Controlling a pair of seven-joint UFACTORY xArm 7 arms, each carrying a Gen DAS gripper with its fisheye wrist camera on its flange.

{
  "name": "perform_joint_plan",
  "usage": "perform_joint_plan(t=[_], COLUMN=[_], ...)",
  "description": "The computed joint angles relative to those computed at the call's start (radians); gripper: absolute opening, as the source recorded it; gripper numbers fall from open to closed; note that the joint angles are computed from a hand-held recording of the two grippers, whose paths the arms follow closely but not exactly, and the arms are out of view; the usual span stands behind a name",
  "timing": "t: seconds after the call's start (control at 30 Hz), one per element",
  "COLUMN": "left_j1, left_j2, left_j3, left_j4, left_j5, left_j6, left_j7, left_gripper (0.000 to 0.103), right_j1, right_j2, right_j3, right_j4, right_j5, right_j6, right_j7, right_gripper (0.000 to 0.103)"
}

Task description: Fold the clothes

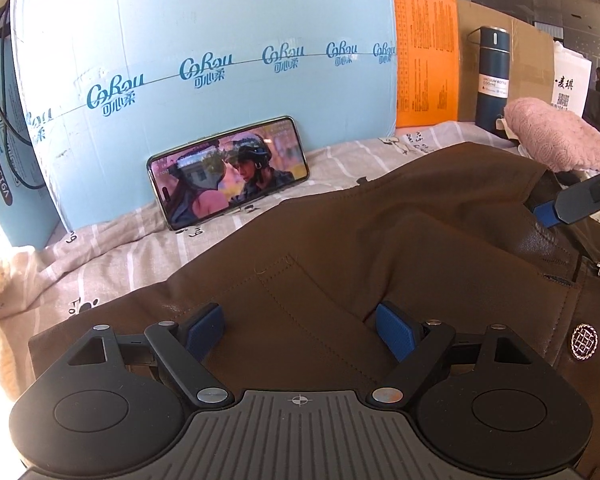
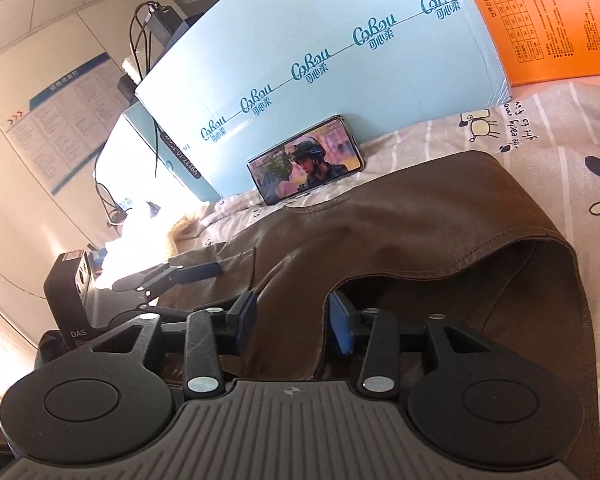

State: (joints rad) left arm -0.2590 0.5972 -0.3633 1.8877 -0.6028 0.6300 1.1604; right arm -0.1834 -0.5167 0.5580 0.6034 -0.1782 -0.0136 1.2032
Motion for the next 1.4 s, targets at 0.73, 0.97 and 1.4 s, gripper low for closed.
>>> perform_joint_plan(t=[0.73, 0.97, 1.4], left_j1=[0.051, 0.018, 0.056], left_j2=[-0.134, -0.128, -0.162], left_j3=[-0.041, 0.02, -0.003], left_j4=[-0.158, -0.134, -0.179], left_j5=[-0.199, -0.165, -0.286], left_j6=[0.107, 0.196, 0.118], left_j7=[0.408, 0.406, 0.463], left_gripper=[0.086, 0.086, 0.086], right_j1=[-0.105, -0.203, -0.277], right_j2=[-0.202, -0.253, -0.257], right_j3=[0.083, 0.153, 0.158], right_j4=[-0.021, -0.032, -0.102], right_j5=[-0.034, -0.059, -0.135], right_j6=[0.086, 0.15, 0.135], right_j7=[0.088, 0.205, 0.444], right_gripper=[0.012, 0.057, 0.066])
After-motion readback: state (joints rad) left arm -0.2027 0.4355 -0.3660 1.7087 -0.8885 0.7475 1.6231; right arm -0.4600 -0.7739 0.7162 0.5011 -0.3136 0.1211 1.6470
